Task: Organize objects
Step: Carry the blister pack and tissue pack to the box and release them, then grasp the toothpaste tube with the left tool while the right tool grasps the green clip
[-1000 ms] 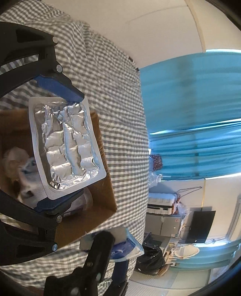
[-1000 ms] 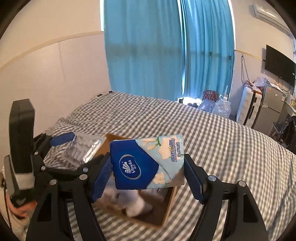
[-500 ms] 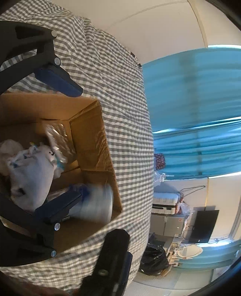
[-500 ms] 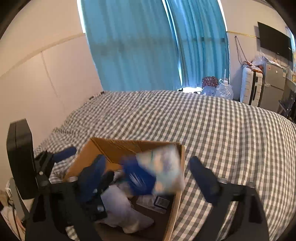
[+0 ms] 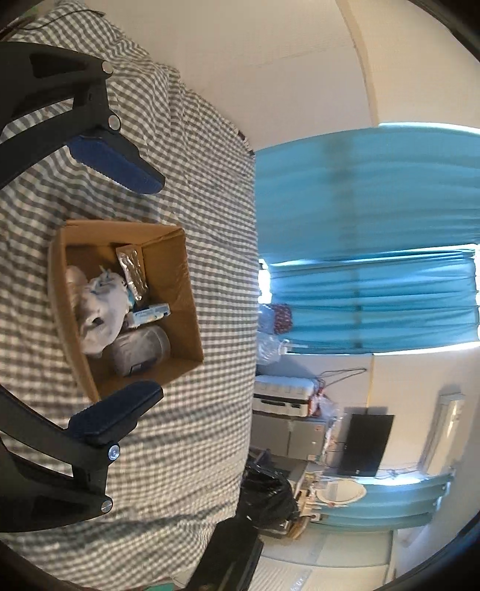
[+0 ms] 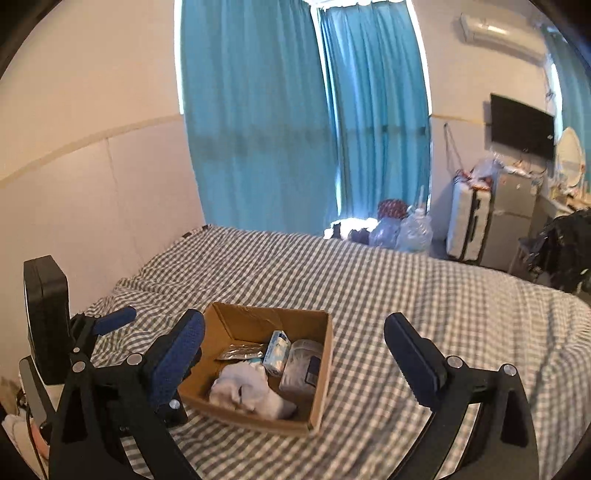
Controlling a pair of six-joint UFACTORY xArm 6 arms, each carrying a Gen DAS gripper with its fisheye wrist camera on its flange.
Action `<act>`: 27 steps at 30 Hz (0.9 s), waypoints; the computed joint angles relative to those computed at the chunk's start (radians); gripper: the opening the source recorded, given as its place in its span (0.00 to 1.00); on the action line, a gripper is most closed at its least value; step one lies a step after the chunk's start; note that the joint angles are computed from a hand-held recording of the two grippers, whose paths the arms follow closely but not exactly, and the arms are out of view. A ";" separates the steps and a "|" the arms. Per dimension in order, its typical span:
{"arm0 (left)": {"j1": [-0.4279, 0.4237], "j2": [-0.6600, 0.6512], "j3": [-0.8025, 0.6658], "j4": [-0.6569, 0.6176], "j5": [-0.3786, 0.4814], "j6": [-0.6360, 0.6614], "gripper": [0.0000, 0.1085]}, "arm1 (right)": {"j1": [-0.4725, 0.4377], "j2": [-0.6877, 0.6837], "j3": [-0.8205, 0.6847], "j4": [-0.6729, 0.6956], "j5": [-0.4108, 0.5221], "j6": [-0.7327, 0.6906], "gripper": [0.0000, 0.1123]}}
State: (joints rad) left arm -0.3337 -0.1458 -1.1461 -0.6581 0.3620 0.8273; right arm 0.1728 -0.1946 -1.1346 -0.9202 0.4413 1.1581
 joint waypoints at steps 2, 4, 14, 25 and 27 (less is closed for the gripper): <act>0.007 -0.057 0.045 0.003 0.013 -0.003 0.95 | 0.035 -0.068 0.044 -0.020 0.037 0.001 0.87; 0.016 -0.109 0.093 0.006 0.023 0.005 0.95 | 0.069 -0.120 0.082 -0.037 0.078 0.009 0.87; 0.033 -0.203 0.312 0.027 -0.076 0.024 0.95 | 0.156 -0.246 0.285 -0.099 0.056 0.039 0.87; 0.020 -0.121 0.463 -0.218 -0.203 0.278 0.95 | 0.056 -0.071 0.382 -0.313 -0.183 0.330 0.87; 0.023 -0.102 0.465 -0.266 -0.195 0.325 0.95 | 0.041 -0.040 0.394 -0.351 -0.221 0.379 0.87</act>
State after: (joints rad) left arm -0.3110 -0.2483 -0.6807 -0.9246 0.1671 1.1520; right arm 0.2142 -0.2345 -0.7404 -1.2709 0.2203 1.5375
